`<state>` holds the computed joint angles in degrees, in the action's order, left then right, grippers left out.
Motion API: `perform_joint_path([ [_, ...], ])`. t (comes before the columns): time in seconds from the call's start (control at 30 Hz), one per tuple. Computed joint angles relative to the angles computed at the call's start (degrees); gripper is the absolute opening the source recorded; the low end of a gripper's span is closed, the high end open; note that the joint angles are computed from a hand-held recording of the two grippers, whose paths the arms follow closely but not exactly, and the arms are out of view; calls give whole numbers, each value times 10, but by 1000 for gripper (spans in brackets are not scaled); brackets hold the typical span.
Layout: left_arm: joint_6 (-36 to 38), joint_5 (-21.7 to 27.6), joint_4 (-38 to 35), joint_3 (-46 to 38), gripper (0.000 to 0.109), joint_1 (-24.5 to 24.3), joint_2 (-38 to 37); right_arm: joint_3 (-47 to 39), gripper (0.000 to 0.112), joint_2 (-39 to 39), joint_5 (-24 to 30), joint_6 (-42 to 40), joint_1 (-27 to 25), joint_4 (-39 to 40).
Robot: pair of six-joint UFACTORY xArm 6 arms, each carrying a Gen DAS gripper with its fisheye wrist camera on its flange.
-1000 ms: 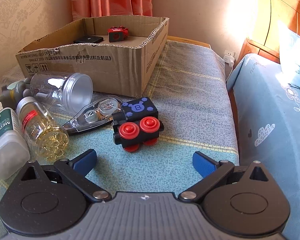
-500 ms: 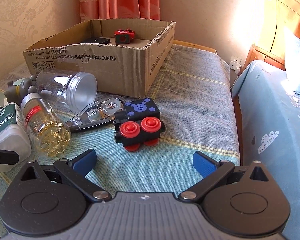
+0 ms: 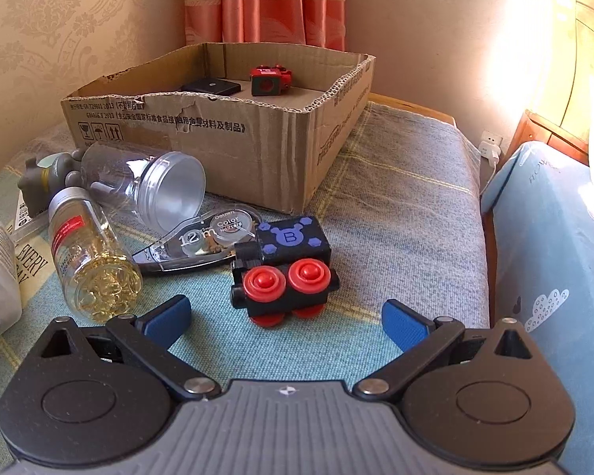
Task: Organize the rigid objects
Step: 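Grasp the white MEDICAL swab tub with the left gripper while the right grasps the blue block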
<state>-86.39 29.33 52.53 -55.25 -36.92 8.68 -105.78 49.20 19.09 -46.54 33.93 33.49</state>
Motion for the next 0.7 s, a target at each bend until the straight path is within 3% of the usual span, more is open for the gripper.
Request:
perform_joint_path([
  [0.23,-24,-6,21,6,83,1,-3,-106,103,56,83,-80,-7,36],
  [0.33,-31,-11,27,11,83,2,-6,-86,103,37,106,-117,-6,48],
  [0.47,-34,-19,30,14,83,6,-7,-48,103,13,99,-131,-3,54],
  [0.7,-33,-23,30,12,83,8,-3,-58,79,18,76,-100,-4,30],
])
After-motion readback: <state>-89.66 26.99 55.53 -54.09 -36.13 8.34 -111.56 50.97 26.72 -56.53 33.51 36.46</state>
